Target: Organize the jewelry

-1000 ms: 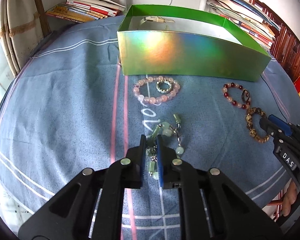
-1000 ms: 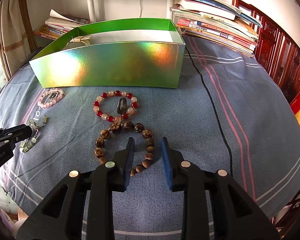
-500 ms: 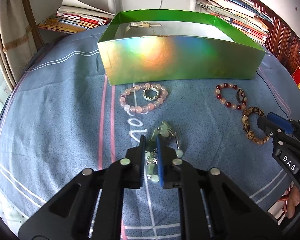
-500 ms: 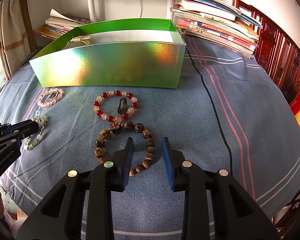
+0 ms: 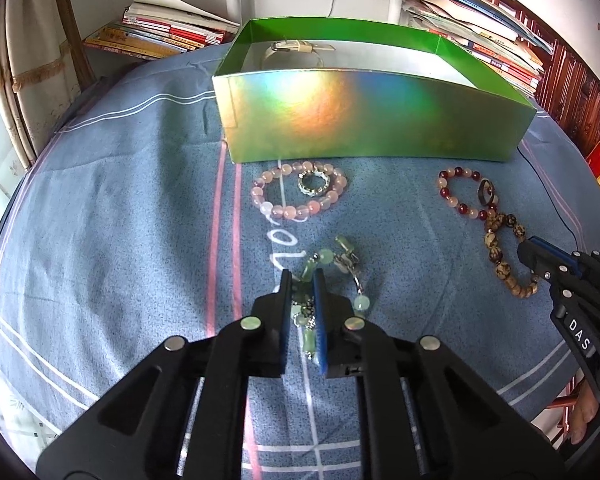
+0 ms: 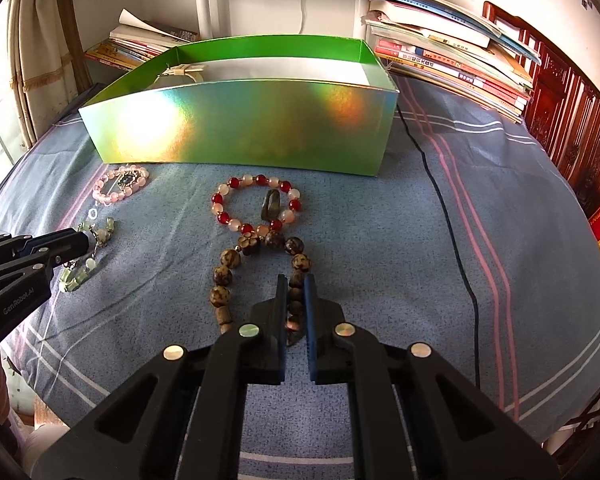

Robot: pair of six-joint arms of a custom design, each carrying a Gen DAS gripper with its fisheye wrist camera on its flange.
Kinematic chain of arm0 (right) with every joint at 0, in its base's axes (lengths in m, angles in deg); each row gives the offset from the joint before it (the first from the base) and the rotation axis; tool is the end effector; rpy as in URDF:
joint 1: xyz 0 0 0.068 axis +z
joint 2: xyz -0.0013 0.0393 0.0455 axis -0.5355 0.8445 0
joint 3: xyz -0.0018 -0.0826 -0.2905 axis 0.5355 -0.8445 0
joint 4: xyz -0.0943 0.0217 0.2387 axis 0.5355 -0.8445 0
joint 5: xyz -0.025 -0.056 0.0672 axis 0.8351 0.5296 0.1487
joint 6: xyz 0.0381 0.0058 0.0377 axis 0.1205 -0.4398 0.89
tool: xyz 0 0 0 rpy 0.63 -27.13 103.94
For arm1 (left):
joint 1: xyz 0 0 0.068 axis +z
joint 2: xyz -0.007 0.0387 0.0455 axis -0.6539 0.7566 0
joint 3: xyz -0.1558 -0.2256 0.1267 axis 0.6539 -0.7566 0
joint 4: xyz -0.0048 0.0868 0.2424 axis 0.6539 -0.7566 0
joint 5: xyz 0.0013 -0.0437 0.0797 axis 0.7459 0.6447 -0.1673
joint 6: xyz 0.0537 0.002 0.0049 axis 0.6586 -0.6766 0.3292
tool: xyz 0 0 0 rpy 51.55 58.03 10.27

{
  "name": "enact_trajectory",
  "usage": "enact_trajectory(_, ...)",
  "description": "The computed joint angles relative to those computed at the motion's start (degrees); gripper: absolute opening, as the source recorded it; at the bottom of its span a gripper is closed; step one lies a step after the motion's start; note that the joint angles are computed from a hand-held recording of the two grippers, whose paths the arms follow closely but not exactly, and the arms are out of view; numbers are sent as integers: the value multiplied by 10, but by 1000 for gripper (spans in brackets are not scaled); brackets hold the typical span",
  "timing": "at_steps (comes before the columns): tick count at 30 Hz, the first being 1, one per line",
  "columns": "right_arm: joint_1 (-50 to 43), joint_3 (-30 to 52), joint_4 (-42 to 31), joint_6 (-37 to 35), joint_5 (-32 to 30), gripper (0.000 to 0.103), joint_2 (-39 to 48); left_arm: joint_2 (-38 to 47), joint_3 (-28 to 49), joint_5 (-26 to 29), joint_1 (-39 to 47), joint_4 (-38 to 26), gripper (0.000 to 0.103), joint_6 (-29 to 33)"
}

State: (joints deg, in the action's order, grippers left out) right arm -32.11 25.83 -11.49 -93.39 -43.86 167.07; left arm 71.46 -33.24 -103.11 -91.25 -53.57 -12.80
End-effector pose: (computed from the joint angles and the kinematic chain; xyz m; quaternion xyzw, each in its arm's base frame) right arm 0.2651 0.0123 0.1759 -0.2418 0.9094 0.0844 0.3277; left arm 0.2050 -0.2179 0.1908 -0.1632 0.9408 0.0598 0.2909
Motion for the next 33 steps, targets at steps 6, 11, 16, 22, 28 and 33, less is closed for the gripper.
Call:
enact_trajectory(6, 1, -2, 4, 1, -1, 9, 0, 2, 0, -3, 3, 3, 18, 5)
enact_trajectory(11, 3, -7, 24, 14, 16, 27, 2, 6, 5, -5, 2, -1, 19, 5)
enact_trajectory(16, -1, -4, 21, 11, 12, 26, 4, 8, 7, -5, 2, -4, 18, 4)
enact_trajectory(22, 2, -7, 16, 2, -1, 9, 1, 6, 7, 1, 3, 1, 7, 9)
enact_trajectory(28, -4, 3, -3, 1, -14, 8, -6, -12, 5, -7, -1, -10, 6, 1)
enact_trajectory(33, -21, 25, -38, 0, -60, 8, -56, -44, 23, -45, -12, -45, 6, 2)
